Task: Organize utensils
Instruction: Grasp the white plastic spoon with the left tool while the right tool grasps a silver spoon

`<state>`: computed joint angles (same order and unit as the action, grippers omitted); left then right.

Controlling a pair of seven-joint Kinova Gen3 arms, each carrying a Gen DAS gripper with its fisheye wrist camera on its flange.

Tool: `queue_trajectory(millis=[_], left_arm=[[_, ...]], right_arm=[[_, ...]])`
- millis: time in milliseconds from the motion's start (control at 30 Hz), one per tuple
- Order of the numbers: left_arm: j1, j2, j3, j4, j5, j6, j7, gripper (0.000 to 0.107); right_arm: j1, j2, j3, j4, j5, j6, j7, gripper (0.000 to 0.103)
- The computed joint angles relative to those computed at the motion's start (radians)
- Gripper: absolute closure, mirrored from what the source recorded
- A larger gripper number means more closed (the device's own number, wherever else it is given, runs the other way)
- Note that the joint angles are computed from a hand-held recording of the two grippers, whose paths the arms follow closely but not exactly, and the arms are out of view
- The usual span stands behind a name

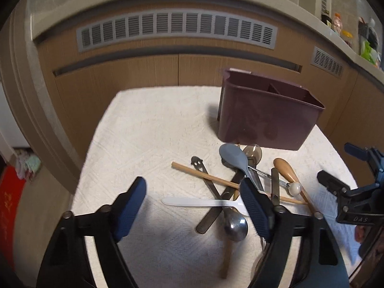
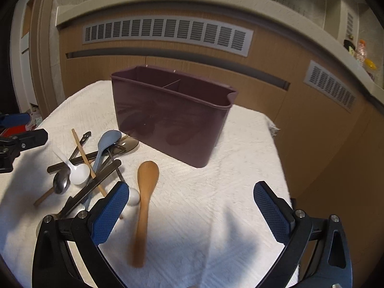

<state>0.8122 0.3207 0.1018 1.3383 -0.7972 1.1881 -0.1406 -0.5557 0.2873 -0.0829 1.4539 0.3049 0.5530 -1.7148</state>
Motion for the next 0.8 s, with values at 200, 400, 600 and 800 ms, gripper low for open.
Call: queue_trajectory(millis=[200,400,600,800], left_arm=[[-0.031,-0.034,0.004,0.065,0.016,-0.051,0.040,0.064],[-0.131,-0.054,0.027,0.095,0.139,-0.168,-0.097,0.064],[-0.193,-0.052,0.017,0.113,0.278,-0.252,-0.155,0.064],[-0.190,-0.086,0.049,0.144,0.375,-0.286,-0.220,0.064]], right_arm=[[0.135,0.073,-0.203,-0.100,-0.087,0.074,0.244,0.038],[0.090,0.155,-0.121,-0.258,-0.271,0.249,0.384,0.063],[0.084,0.093,-0.099,-0.145,-0.315,0.185,0.382,0.053],[0.113,0.089,-0.132,-0.154,-0.449,0.282,0.425,0.054]])
